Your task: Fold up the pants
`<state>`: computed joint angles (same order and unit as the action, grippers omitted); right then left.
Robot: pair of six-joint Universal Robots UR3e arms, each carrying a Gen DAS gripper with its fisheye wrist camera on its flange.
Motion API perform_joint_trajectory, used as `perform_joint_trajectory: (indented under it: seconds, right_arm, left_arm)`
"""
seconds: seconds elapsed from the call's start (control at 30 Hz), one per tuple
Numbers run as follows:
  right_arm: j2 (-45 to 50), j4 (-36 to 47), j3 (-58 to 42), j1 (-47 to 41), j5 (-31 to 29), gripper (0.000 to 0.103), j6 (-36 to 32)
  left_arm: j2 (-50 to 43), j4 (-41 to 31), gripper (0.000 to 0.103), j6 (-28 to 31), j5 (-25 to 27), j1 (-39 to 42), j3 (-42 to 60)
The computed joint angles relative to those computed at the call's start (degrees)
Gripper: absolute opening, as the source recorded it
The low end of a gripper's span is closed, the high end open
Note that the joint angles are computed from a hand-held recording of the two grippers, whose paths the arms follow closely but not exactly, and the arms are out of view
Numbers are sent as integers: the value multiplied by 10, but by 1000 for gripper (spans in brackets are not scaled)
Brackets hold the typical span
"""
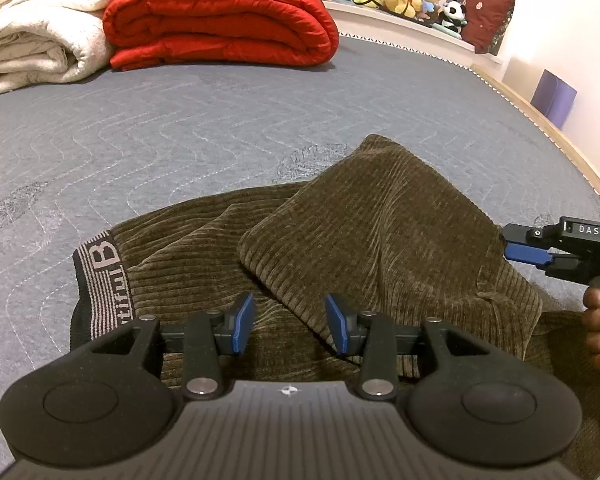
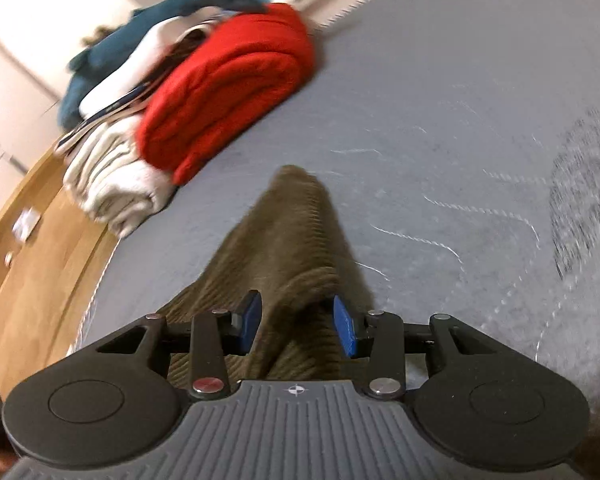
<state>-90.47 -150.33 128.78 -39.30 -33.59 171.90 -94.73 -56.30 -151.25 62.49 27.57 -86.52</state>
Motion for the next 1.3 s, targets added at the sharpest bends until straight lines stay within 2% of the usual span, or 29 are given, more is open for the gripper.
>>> perform_joint_trajectory:
  seconds: [0.13, 0.23, 0.27, 0.33, 0.4, 0.5, 0.57, 0.67, 0.7, 0.77, 0.8, 0.83, 0.87, 0.9, 0.93, 0.97, 1.0, 1.07, 1.13, 1.2, 1.3]
  right_arm:
    - [19, -47, 16, 5, 11, 43, 29]
    - [56, -114, 1, 23, 8, 42, 92]
    - [61, -126, -1, 26, 6, 39, 106]
    - [74, -187, 1, 35, -19, 13, 149]
    - [78, -233, 7, 36, -19, 9, 167]
    - [71, -313, 14, 24, -12, 7, 202]
    - [53, -343, 13, -11, 24, 7, 235]
    - [24, -474, 23, -75, 36, 7, 321]
    - [9, -513, 29, -100, 21, 7, 350]
    - [-30, -587, 57, -151, -53, 7, 399]
    - [-47, -617, 70, -166, -114, 7, 409]
    - [-51, -646, 75, -165, -202, 7, 402]
    - [-33, -679, 70, -147, -308, 7, 390]
    - [-9, -705, 67, -149, -373, 7, 378]
    - [10, -699, 64, -172, -391, 11, 365]
    - [31, -676, 53, -201, -360, 11, 356]
    - [36, -605, 45, -234, -328, 13, 351]
    - [41, -442, 18, -251, -352, 14, 377]
    - [65, -332, -9, -261, -353, 23, 400]
    - [95, -309, -18, -268, -334, 23, 418]
    - [120, -324, -27, -258, -329, 29, 427]
  left_arm:
    - [-1, 4, 45, 0, 5, -3, -1]
    - [-2, 5, 45, -1, 7, -4, -1]
    - [-2, 6, 46, -2, 9, -5, -2]
    - [-1, 9, 46, -2, 10, -3, -6]
    - [-1, 11, 46, -1, 11, -2, -8]
    - [-2, 13, 46, -6, 12, -1, -7]
    - [-2, 15, 46, -9, 12, -2, -8]
    - [-3, 15, 46, -8, 13, -4, -7]
    - [-3, 14, 46, -7, 12, -5, -7]
    - [-3, 14, 46, -5, 11, -5, -7]
    - [-4, 13, 46, -4, 9, -4, -6]
    - [-4, 13, 46, -5, 8, -4, -6]
    - [-5, 12, 46, -5, 7, -4, -4]
    - [-6, 11, 46, -6, 6, -4, -2]
    - [-7, 11, 46, -6, 5, -4, -2]
    - [-7, 10, 46, -5, 4, -4, -2]
    - [-7, 10, 46, -4, 4, -4, -2]
    - [-9, 9, 47, -4, 5, -8, -1]
    - [-9, 9, 47, -2, 7, -11, 0]
    - [-8, 11, 50, -1, 8, -13, -3]
    - [-9, 12, 51, 0, 10, -14, -3]
